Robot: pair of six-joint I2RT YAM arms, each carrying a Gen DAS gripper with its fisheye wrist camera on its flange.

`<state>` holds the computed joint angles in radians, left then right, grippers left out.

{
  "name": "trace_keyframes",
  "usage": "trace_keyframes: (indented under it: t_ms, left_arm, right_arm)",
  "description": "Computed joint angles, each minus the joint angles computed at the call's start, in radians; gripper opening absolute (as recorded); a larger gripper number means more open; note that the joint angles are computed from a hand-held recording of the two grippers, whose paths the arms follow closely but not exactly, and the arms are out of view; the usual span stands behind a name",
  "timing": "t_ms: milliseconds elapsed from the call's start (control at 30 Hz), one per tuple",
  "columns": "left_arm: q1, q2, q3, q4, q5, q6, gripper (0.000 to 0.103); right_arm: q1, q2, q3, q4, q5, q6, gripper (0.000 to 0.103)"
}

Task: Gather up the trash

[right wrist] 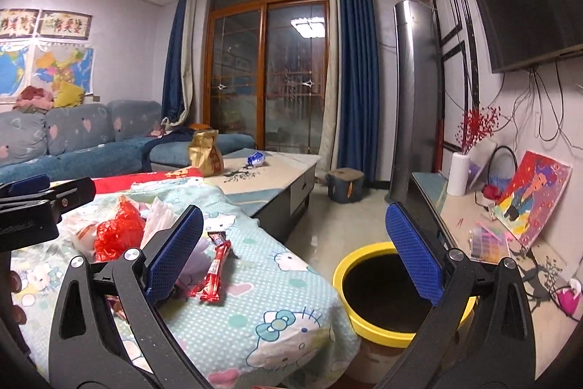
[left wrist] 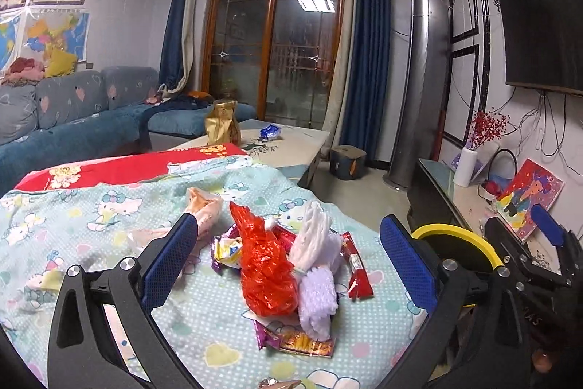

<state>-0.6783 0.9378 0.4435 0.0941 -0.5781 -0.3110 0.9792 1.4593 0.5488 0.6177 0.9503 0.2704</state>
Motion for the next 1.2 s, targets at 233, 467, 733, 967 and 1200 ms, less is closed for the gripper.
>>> trace_keyframes:
  t_ms: [233, 467, 733, 967, 1200]
  left_arm:
    - [-0.005, -0.013, -0.007, -0.007, -0.001, 0.003, 0.097]
    - [-0.029, -0.011, 0.007, -0.028, -0.022, -0.013, 0.097]
    - [-0.045, -0.02, 0.015, -0.054, -0.033, -0.03, 0.097]
    - [-0.038, -0.02, 0.032, -0.077, -0.021, -0.032, 0.097]
    - [-0.032, -0.015, 0.038, -0.082, -0.011, -0.042, 0.097]
  right_arm:
    - [-0.012, -0.012, -0.008, -0.029, -0.008, 0.032, 0.092]
    - [-0.009, -0.018, -0.01, -0.031, -0.007, 0.031, 0.092]
    - [-0.017, -0.02, -0.016, -0.032, -0.025, 0.03, 0.092]
    - [-0.017, -0.018, -0.022, -0.023, -0.029, 0.024, 0.092]
    - [-0.018, -0.019, -0.024, -0.023, -0.03, 0.025, 0.092]
